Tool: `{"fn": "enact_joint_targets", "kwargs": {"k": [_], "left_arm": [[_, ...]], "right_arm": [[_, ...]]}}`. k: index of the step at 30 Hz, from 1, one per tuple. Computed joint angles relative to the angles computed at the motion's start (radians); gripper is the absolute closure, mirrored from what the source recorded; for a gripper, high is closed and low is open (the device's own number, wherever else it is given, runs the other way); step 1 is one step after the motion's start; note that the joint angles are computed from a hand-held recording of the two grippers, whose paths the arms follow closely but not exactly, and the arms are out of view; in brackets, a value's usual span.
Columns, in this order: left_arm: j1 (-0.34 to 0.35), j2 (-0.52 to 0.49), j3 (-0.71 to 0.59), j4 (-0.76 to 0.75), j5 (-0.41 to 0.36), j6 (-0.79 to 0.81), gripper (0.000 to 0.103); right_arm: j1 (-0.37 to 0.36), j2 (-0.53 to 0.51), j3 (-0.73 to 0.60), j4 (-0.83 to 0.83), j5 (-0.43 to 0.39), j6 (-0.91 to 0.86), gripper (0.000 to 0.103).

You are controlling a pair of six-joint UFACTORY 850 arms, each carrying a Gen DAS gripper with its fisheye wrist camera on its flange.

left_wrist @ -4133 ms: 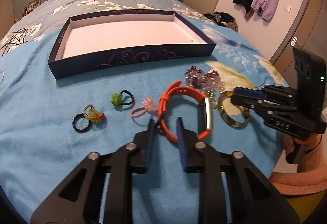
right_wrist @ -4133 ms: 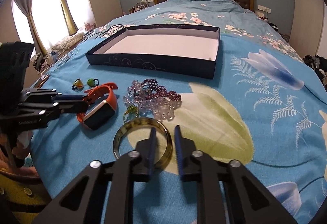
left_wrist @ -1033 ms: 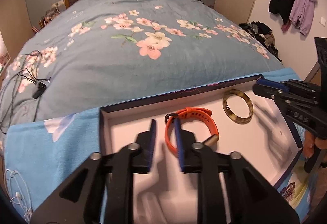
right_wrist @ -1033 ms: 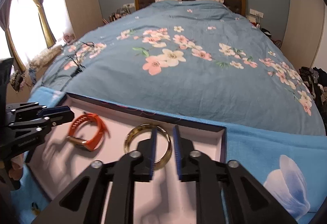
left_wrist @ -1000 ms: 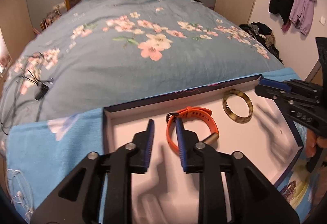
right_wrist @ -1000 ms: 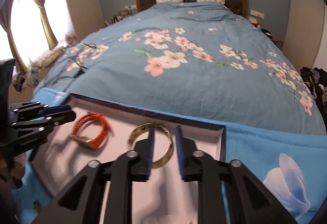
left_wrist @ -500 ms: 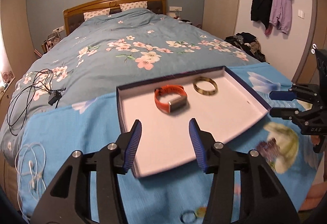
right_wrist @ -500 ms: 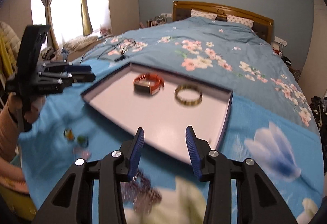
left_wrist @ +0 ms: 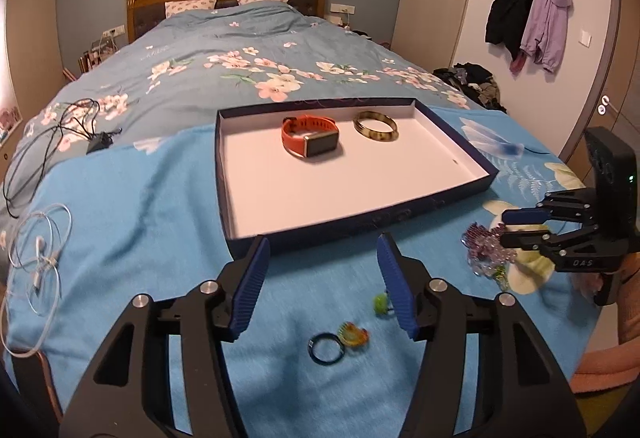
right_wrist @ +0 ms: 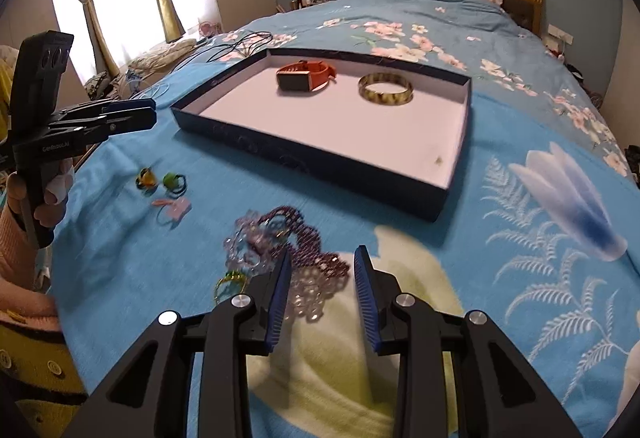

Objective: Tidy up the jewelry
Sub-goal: 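Grasp the purple beaded necklace with the right tool while the left tool moves toward the black ring, then close the left tool on the black ring while the right tool holds the necklace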

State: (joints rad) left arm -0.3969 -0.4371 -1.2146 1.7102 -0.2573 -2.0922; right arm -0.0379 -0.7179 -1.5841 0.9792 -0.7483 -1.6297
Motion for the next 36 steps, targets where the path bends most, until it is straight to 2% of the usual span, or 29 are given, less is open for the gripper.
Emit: {"fn": "enact_joint_targets", "kwargs": {"k": [1, 3, 6, 20, 30, 36], "left_arm": [[-0.003, 0.005, 0.009, 0.018, -0.001, -0.026, 0.048], [-0.004, 0.006, 0.015, 0.044, 0.006, -0.062, 0.048], [-0.006, 0.009, 0.023, 0.061, 0.015, -0.091, 0.048], [-0.032, 0.022, 0.054, 0.125, 0.008, -0.137, 0.048], [-0.052, 0.034, 0.087, 0.140, 0.005, -0.131, 0.048], [-0.055, 0.030, 0.092, 0.027, 0.003, -0.010, 0.048]], "right_arm": [[-0.001, 0.001, 0.004, 0.003, -0.004, -0.003, 0.075], [-0.005, -0.001, 0.004, 0.007, -0.032, -0.004, 0.090], [-0.005, 0.011, 0.023, 0.028, -0.015, -0.017, 0.099], [-0.025, 0.095, 0.094, 0.264, -0.033, -0.189, 0.100], [-0.036, 0.120, 0.112, 0.351, -0.058, -0.239, 0.100], [-0.038, 0.120, 0.113, 0.360, -0.072, -0.240, 0.100]]}}
